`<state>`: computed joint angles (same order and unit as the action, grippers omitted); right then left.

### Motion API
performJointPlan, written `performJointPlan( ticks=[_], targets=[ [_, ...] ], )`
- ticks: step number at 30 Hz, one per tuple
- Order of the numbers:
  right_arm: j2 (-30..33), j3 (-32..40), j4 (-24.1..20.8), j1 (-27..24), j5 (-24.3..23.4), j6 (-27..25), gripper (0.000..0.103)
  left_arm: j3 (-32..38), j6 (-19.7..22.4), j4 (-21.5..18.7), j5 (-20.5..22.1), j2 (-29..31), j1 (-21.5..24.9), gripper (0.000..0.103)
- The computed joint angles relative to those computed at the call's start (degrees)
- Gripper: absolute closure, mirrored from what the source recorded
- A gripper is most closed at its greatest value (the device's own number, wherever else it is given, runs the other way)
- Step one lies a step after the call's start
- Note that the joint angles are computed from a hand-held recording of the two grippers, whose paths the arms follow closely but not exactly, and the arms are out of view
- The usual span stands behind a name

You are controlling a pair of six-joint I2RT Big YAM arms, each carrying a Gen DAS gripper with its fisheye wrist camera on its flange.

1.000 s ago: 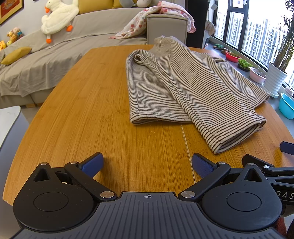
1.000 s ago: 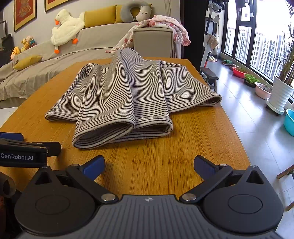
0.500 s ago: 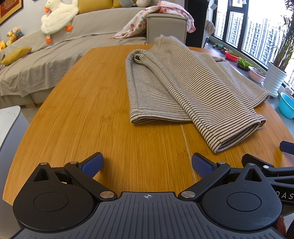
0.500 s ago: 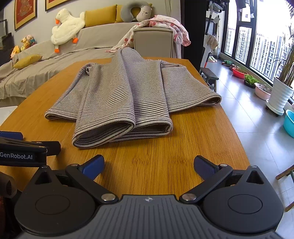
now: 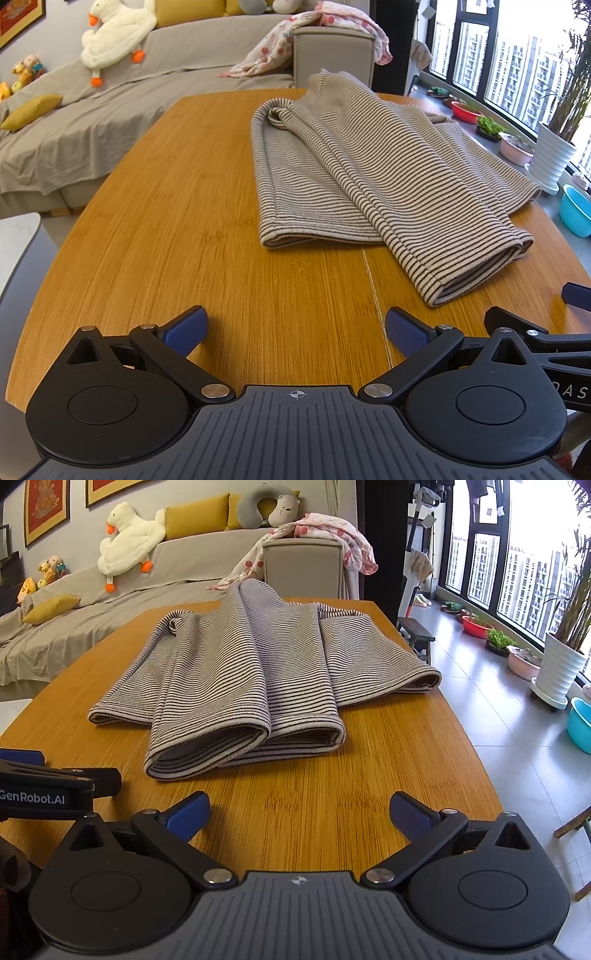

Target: Fold clothes

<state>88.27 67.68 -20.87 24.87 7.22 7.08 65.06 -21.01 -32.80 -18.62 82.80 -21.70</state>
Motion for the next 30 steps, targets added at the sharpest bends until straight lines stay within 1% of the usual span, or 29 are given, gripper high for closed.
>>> performJointPlan(
  ticks=[7, 11, 13, 16, 30],
  targets=[
    [0.23, 0.67, -1.1, -0.14, -0.29, -0.03, 0.0, -0.34, 0.07, 1.0, -0.15, -0.1, -0.09, 0.0],
    [0.37, 0.71, -0.95, -0.14, -0.1, -0.15, 0.0, -0.57, 0.51, 1.6, -0.72, -0.16, -0.21, 0.0],
    [0.34, 0.56, -0.69, -0.12, 0.01, -0.26, 0.0, -0.39, 0.54, 1.22, -0.65, -0.05, -0.14, 0.0],
    [0.3, 0.27, -0.2, -0.1, 0.07, -0.34, 0.0, -0.65, 0.92, 1.95, -1.14, -0.12, -0.2, 0.0],
    [0.54, 0.27, 0.36, -0.13, 0.11, -0.4, 0.0, -0.33, 0.79, 1.11, -0.84, 0.01, -0.17, 0.0]
  ],
)
